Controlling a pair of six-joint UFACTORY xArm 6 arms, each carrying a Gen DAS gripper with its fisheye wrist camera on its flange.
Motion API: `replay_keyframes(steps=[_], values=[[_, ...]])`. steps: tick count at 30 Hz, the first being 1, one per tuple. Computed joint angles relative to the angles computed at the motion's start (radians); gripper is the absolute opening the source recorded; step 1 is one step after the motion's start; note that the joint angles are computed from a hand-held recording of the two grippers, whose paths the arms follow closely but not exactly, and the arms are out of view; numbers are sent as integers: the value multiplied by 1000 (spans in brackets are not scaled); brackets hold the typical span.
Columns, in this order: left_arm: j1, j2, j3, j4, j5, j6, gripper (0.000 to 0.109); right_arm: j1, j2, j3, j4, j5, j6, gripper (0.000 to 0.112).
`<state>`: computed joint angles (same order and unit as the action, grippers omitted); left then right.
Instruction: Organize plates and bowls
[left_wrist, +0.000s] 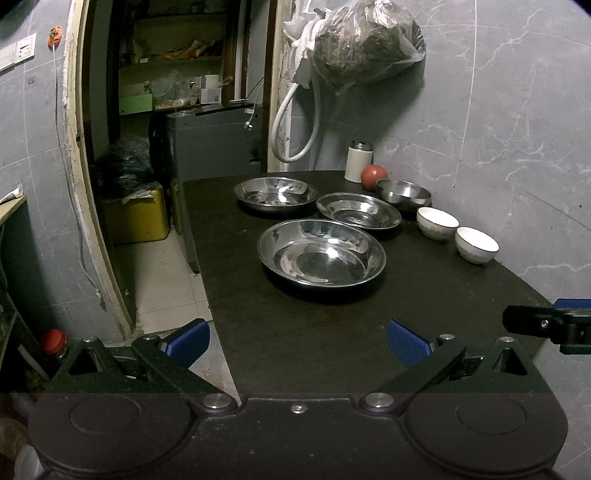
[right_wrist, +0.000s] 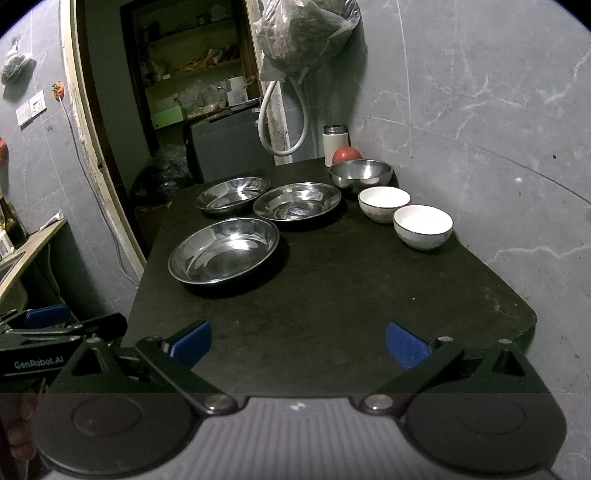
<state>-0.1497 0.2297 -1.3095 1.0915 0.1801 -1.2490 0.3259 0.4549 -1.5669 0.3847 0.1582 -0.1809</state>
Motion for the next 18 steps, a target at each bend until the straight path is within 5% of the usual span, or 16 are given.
replay_keyframes(steps=[18], values=[[9,-3,6,4,-16,4,102,0,8,-7,-51,-4,46,103]])
